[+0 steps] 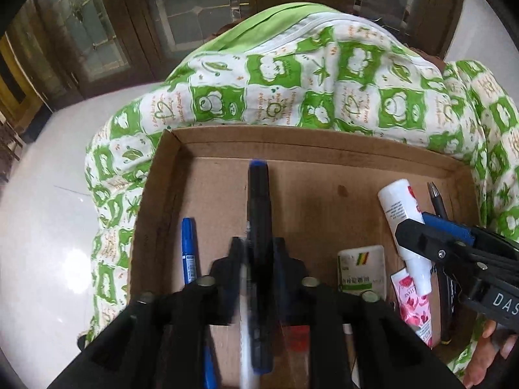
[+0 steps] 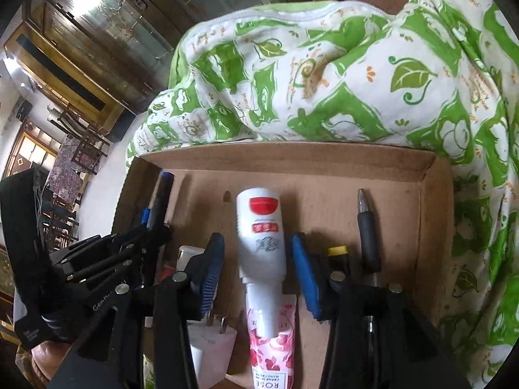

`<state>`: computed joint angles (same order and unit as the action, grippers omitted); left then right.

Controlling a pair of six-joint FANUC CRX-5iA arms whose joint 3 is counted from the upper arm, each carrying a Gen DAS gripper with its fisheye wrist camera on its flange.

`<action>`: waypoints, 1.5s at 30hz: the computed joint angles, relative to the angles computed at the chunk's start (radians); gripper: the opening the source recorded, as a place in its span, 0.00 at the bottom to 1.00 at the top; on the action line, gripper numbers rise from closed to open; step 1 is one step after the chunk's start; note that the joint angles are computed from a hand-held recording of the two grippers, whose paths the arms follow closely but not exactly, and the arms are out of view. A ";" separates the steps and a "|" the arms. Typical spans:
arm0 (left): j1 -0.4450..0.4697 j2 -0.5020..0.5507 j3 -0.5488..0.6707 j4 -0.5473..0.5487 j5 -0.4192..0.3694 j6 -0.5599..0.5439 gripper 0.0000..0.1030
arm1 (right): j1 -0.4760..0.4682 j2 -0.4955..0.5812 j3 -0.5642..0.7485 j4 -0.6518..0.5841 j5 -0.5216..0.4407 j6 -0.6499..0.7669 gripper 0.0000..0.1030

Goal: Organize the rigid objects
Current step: 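Lower the marker into the tray with the left gripper while the right lowers the bottle in, then grasp the white ointment tube with the left gripper while the right grasps the red lighter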

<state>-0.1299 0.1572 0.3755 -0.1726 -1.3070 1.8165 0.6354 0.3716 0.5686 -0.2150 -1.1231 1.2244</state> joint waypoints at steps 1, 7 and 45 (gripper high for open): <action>-0.011 -0.005 0.002 -0.014 -0.001 0.006 0.41 | -0.001 -0.007 -0.007 -0.006 0.004 0.001 0.43; -0.069 -0.030 0.024 -0.082 -0.028 0.025 0.52 | -0.010 -0.084 -0.094 -0.023 0.061 -0.016 0.56; -0.218 -0.563 -0.594 0.186 -0.097 0.397 0.68 | -0.020 -0.464 -0.463 -0.248 -0.044 0.142 0.99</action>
<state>-0.3484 -0.4058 -0.2183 0.0130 -1.4040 2.2132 0.6157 -0.0924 0.1058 -0.4634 -1.1674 1.3662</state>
